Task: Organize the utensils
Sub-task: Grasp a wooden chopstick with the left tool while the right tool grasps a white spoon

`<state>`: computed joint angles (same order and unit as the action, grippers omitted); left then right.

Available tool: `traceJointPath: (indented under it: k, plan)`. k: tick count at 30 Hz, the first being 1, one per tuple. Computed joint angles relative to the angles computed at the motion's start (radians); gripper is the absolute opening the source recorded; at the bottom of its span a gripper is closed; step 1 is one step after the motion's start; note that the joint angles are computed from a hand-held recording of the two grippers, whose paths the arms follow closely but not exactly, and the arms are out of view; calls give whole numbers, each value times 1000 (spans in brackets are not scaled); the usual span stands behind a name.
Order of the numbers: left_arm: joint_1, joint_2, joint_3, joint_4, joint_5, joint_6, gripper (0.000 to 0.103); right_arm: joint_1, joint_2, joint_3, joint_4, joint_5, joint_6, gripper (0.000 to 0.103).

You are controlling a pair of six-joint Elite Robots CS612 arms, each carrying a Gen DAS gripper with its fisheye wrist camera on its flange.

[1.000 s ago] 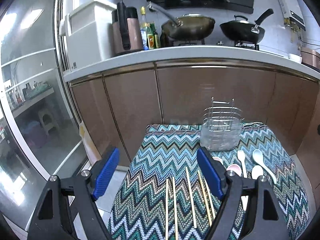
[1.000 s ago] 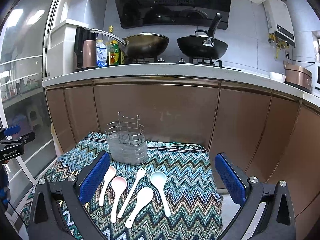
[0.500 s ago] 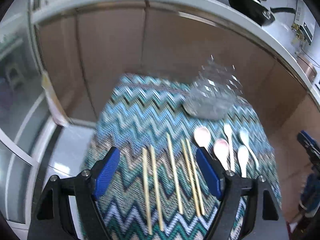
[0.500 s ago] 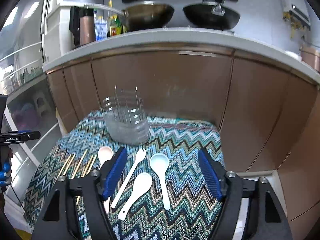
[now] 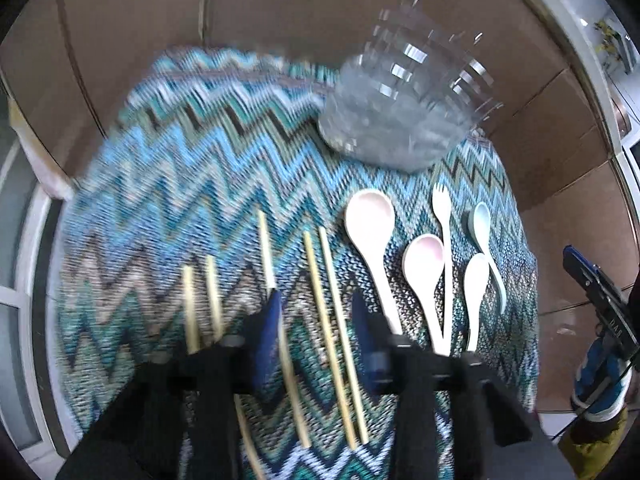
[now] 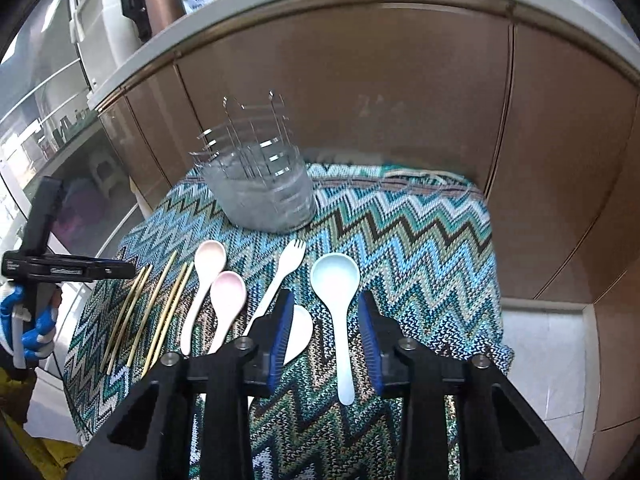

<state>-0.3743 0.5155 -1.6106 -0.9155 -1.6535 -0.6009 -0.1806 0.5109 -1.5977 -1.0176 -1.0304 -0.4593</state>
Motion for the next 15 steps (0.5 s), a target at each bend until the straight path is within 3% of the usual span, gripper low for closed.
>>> traceJointPath:
  k: [6, 15]
  plan:
    - [15, -15, 79, 17, -63, -5, 15, -1, -5, 36, 20, -7, 2, 31]
    - [7, -41, 155, 60, -23, -8, 15, 0, -3, 60, 19, -19, 5, 31]
